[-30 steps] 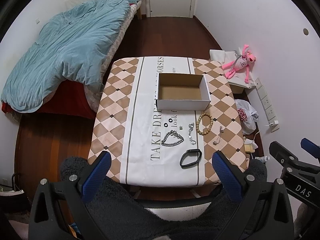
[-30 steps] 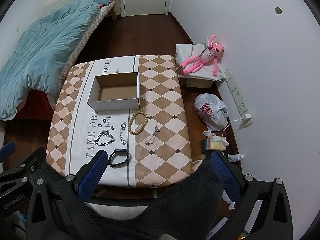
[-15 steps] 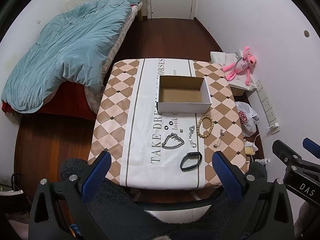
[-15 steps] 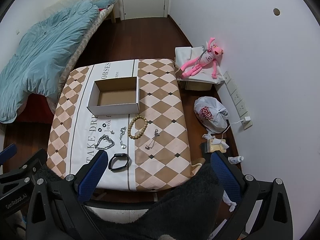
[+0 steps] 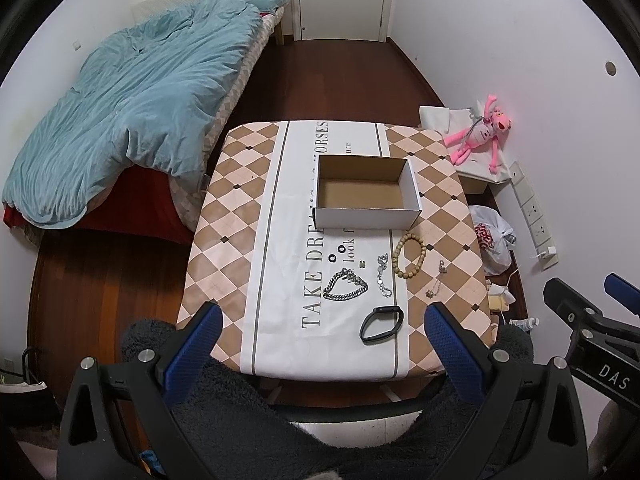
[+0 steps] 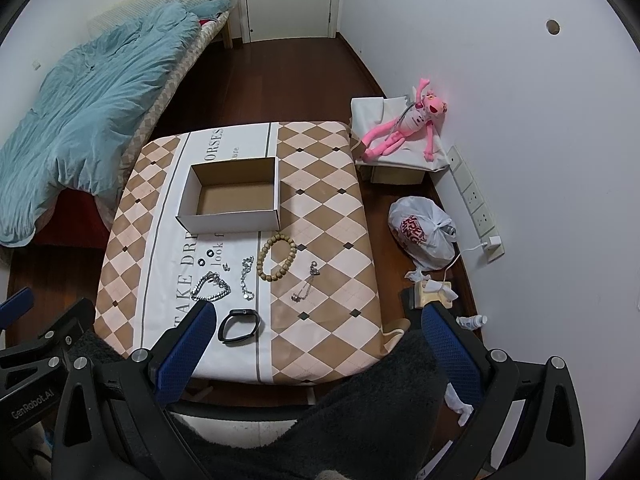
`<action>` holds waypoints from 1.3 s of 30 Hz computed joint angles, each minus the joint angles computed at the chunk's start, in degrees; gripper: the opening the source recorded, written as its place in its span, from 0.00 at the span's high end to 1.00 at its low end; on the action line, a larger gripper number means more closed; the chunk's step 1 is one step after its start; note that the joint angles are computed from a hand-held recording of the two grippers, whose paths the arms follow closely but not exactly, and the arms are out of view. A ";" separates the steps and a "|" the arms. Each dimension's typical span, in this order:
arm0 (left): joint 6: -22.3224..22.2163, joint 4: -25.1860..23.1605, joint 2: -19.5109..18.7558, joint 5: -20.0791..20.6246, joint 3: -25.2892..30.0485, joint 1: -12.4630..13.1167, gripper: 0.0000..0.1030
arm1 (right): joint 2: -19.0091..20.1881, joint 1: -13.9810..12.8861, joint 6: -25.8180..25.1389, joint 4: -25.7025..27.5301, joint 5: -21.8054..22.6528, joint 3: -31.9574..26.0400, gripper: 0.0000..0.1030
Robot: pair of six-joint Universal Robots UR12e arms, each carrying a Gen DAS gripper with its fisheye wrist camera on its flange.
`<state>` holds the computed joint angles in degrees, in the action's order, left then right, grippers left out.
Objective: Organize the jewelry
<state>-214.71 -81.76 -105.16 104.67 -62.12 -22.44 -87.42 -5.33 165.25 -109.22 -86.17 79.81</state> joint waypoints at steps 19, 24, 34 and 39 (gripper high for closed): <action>0.32 0.72 -0.85 2.12 -0.89 0.18 0.00 | 2.36 0.61 2.26 0.14 -0.38 -0.79 0.00; 0.79 -0.95 -2.28 1.79 -2.32 1.52 0.00 | 5.59 1.77 2.07 2.37 -3.11 -0.20 0.00; 2.35 -2.73 -2.99 -1.99 -8.08 3.50 0.00 | 9.93 3.40 0.60 9.11 -2.34 3.28 0.14; 2.13 -3.21 -3.40 -3.37 -9.44 4.36 0.00 | 10.72 4.07 1.35 9.51 -1.36 4.61 0.24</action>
